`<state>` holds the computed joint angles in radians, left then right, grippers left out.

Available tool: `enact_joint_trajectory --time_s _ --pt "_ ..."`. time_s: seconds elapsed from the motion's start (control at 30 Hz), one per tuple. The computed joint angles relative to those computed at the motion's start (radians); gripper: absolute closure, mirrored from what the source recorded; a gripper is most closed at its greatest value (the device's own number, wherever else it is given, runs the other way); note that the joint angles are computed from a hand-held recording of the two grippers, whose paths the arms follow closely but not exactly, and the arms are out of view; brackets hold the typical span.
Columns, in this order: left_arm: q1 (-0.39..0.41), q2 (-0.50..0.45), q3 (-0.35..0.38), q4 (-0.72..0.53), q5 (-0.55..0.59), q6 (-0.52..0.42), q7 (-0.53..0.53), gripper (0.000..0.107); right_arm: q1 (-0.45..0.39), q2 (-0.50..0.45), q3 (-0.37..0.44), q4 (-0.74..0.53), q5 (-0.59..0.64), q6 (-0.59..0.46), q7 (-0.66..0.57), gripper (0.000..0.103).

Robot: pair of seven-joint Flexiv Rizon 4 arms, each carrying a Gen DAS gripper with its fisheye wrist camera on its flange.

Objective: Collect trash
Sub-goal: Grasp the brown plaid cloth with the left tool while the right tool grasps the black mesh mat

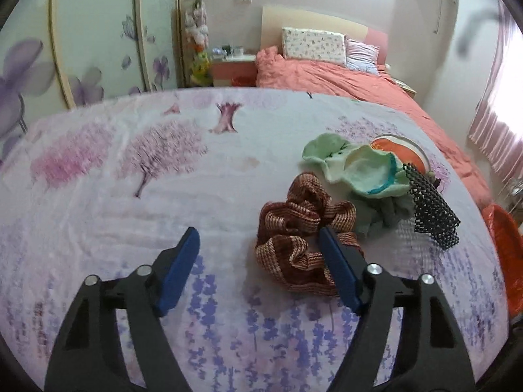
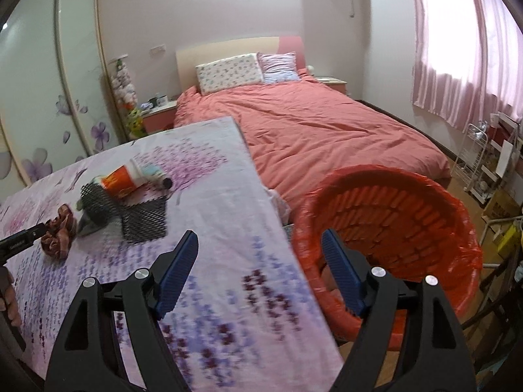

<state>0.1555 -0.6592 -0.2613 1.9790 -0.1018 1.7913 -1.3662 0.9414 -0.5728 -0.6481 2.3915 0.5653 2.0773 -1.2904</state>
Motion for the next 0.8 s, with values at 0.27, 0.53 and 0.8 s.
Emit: enact_joint_trajectory --time_s 0.27,0.53,0.8 --pt "-0.031 -0.037 0.003 -0.055 -0.026 -0.087 0.035 0.057 0.114 -0.043 -0.092 -0.012 -0.033 -0.069 0.048 0.026" --pt "-0.221 -0.041 0.238 -0.103 -0.078 -0.109 0.02 0.082 0.139 -0.068 -0.098 -0.029 -0.11 -0.099 0.11 0.026" --pt "-0.229 -0.038 0.352 -0.101 -0.113 -0.124 -0.031 0.063 0.108 -0.086 -0.047 -0.086 -0.181 -0.129 0.138 0.026"
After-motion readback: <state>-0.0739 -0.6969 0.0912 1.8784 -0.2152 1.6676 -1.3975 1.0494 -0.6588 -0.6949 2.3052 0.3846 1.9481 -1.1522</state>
